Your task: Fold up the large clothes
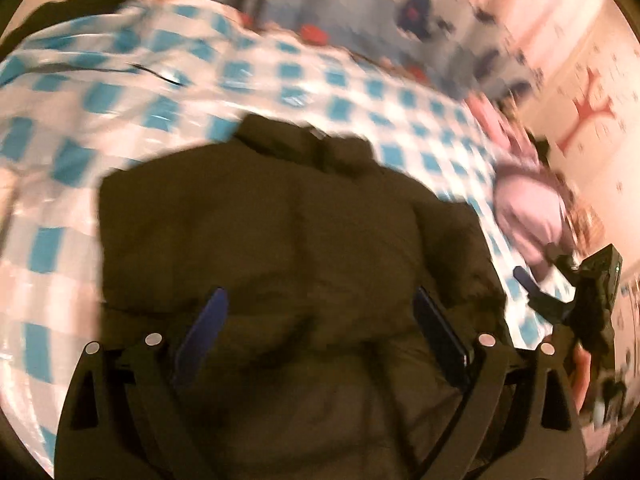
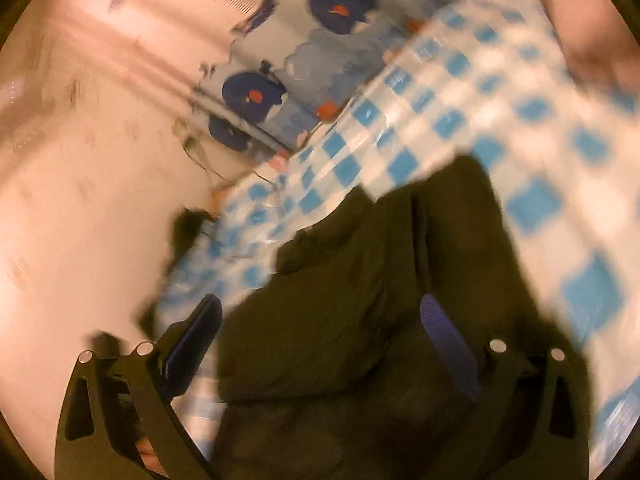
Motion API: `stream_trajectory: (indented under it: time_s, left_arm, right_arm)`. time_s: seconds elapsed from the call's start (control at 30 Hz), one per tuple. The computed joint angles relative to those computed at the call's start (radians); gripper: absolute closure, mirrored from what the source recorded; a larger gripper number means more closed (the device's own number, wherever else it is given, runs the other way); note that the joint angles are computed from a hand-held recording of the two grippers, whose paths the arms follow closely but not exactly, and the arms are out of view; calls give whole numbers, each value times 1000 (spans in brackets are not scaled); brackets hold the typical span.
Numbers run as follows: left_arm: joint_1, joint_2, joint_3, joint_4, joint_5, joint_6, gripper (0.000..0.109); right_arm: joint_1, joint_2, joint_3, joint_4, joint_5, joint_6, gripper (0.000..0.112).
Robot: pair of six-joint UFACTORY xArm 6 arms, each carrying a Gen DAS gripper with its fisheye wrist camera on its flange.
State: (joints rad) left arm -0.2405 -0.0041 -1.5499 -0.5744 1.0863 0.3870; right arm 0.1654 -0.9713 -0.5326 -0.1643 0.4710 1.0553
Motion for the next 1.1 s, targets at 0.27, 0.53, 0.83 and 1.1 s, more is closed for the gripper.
stream_trajectory:
  time_s: [0.27,0.53,0.83,1.1]
  left_arm:
    - [-16,152,-41,183,-120,-85,19]
    - [-28,120,11,216,-135,-11,19]
    - [0,216,-32,196,-97,-39,16]
    - [194,-69,89,82,94,93,16]
  right_arm:
    - [-6,436,-303,-136,432,-316,54]
    - [69,291,-242,-407,532,-232,50]
    - [24,432,-244,-234,462,-420,32]
    - [-103,-56,-118,180,584,-591,24]
